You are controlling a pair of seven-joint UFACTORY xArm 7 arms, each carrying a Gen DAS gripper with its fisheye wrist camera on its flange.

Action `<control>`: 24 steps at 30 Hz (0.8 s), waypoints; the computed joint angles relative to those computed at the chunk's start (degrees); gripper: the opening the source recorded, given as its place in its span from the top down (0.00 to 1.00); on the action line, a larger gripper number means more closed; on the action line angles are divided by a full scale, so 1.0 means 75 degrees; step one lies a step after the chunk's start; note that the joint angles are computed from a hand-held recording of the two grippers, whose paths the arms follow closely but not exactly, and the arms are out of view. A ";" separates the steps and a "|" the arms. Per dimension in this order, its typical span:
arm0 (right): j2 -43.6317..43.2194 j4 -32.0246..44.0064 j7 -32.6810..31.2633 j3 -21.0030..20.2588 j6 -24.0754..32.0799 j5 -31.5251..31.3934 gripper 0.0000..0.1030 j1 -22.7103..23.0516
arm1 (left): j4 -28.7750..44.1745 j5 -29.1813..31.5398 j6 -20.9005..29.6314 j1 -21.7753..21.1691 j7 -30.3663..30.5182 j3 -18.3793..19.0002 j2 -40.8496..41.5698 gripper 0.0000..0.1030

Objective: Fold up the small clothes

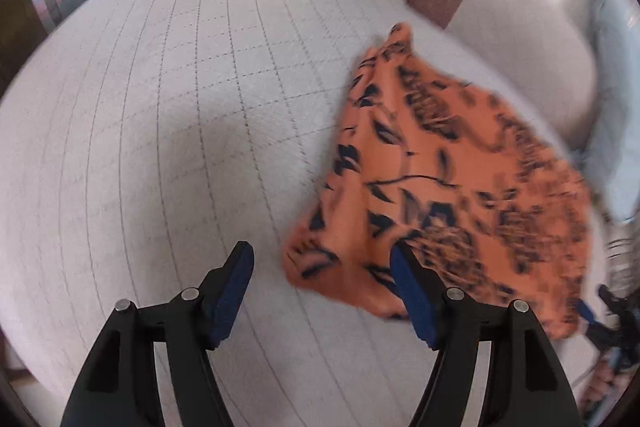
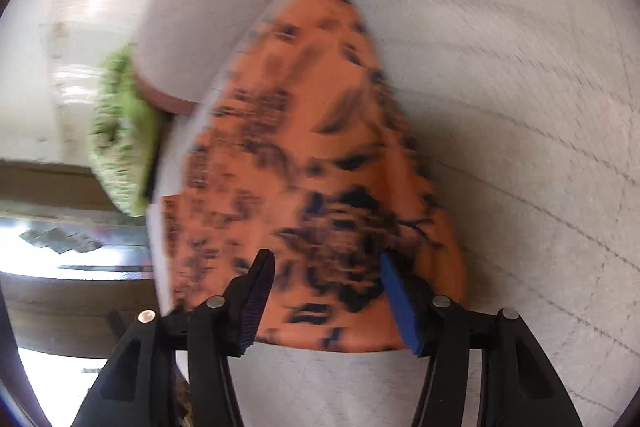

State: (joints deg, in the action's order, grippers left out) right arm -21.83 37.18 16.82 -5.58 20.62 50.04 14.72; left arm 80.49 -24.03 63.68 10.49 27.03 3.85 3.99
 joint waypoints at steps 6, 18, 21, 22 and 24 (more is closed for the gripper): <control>0.0349 0.0654 -0.1592 0.0260 -0.1167 0.0839 0.42 0.0970 | -0.0948 -0.1054 0.0674 0.0211 0.0130 0.0303 -0.0836 0.30; 0.1178 0.0649 -0.0589 0.0536 -0.0952 0.0323 0.38 0.0826 | -0.1023 -0.2990 -0.0044 0.0092 -0.1117 0.0021 0.0087 0.28; 0.1251 0.0623 -0.1221 0.0503 -0.1209 0.1143 0.35 0.0956 | -0.1000 -0.3215 -0.0326 0.0070 -0.1152 -0.0087 0.0203 0.28; 0.1260 0.0615 -0.1243 0.0566 -0.1266 0.1172 0.35 0.0913 | -0.1086 -0.3298 -0.0518 0.0040 -0.1003 -0.0136 0.0179 0.28; 0.1313 0.0664 -0.1119 0.0719 -0.1321 0.0993 0.32 0.0810 | -0.1277 -0.3615 -0.0790 0.0027 -0.0640 -0.0180 0.0094 0.29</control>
State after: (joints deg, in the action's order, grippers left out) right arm -11.99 42.15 8.43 -0.19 10.72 57.48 20.79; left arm 70.91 -51.14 57.76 10.69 22.23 2.49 4.70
